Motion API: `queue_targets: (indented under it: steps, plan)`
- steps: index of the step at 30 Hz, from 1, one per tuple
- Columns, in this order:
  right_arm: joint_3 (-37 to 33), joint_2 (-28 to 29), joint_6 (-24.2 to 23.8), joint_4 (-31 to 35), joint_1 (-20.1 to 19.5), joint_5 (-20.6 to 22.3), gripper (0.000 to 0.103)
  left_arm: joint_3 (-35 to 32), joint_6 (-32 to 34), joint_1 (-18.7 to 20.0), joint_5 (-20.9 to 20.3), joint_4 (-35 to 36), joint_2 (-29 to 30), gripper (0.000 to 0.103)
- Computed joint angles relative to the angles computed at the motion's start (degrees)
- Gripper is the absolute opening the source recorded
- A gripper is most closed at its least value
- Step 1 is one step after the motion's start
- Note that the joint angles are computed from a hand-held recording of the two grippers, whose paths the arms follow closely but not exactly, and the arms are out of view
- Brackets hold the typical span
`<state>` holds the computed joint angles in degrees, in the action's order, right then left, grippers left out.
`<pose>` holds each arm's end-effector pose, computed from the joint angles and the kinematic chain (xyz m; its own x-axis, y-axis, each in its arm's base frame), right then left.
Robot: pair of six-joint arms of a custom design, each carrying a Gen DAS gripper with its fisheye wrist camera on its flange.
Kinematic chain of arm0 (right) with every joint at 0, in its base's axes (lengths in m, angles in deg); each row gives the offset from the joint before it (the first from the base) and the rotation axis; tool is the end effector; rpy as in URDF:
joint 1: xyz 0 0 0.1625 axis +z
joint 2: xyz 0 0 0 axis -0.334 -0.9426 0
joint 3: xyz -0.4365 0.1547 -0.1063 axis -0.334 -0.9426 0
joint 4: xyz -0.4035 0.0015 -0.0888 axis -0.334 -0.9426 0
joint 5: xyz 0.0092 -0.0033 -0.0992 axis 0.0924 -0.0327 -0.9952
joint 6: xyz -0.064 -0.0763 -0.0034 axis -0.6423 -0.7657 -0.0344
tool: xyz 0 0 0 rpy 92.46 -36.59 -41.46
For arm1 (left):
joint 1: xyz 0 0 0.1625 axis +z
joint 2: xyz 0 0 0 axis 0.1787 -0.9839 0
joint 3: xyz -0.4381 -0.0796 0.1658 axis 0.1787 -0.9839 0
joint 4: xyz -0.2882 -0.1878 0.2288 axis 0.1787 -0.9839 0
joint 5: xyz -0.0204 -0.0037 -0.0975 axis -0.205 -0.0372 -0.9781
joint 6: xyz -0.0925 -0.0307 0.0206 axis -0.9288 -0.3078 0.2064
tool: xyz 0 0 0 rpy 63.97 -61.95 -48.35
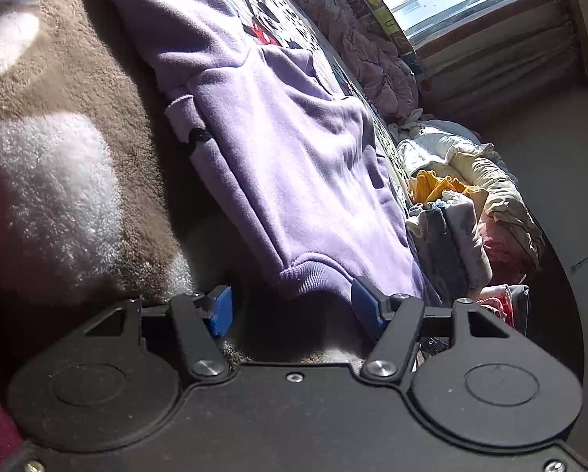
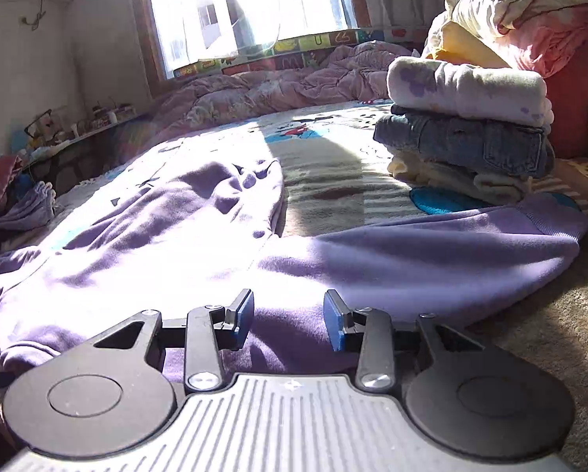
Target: Fold clothes
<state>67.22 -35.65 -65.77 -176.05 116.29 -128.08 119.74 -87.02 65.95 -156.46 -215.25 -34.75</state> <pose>0.2034 -0.8352 0.0835 -0.7594 -0.2767 0.5889 -0.6145 0.6025 -0.5093 -0.0023 -0.6829 0.2767 -0.9729 -0.1924 0.1282 -0.2164 0.5626 -0.7979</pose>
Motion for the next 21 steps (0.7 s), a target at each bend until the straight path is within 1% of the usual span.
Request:
queue_targets:
  steps: [1, 2, 4, 6, 8, 10, 11, 14, 15, 16, 17, 18, 20, 21]
  plan:
    - [0.18, 0.01, 0.44, 0.02, 0.80, -3.21, 0.037, -0.02, -0.18, 0.06, -0.18, 0.04, -0.02, 0.063]
    - [1.98, -0.57, 1.02, -2.36, 1.24, -4.03, 0.037, -0.02, -0.33, 0.12, -0.33, 0.07, -0.04, 0.063]
    - [4.24, -1.82, 1.96, -4.65, 0.48, -0.42, 0.040, -0.02, -0.28, 0.10, -0.28, 0.04, -0.02, 0.063]
    - [6.29, -2.99, 3.74, -6.98, 0.26, 1.36, 0.040, 0.07, 0.03, 0.04, -0.21, 0.00, -0.04, 0.063]
    - [6.90, -3.67, 5.85, -8.64, -0.16, 4.07, 0.041, 0.14, 0.24, 0.04, -0.33, 0.04, -0.10, 0.063]
    - [4.31, -2.80, 7.01, -9.48, -0.68, 4.61, 0.042, 0.17, 0.25, 0.11, -0.55, 0.12, -0.16, 0.063]
    - [2.11, -2.12, 7.70, -9.21, -0.87, 4.09, 0.042, 0.19, 0.21, 0.11, -0.57, 0.11, -0.18, 0.063]
    - [-6.57, 0.58, 9.20, -7.46, -1.37, 0.82, 0.042, 0.24, 0.12, 0.02, -0.36, 0.01, -0.14, 0.063]
    - [-10.15, 1.54, 9.86, -5.28, -1.39, -1.91, 0.042, 0.21, 0.08, 0.00, -0.30, 0.01, -0.11, 0.063]
    - [-14.00, 2.51, 10.95, -1.61, -1.36, -5.56, 0.042, 0.15, 0.01, 0.01, -0.27, 0.07, -0.08, 0.063]
    - [-18.31, 3.60, 12.70, 3.89, -1.53, -8.44, 0.042, 0.09, -0.02, 0.02, -0.25, 0.13, -0.05, 0.063]
    - [-22.31, 4.78, 14.17, 8.41, -1.90, -9.92, 0.042, 0.02, 0.05, 0.04, -0.26, 0.20, -0.02, 0.063]
    - [-31.45, 8.22, 16.40, 16.15, -3.32, -10.07, 0.042, -0.07, 0.17, 0.09, -0.29, 0.16, 0.07, 0.063]
    - [-35.53, 9.87, 16.13, 18.97, -3.78, -9.57, 0.042, -0.08, 0.11, 0.07, -0.24, 0.04, 0.12, 0.063]
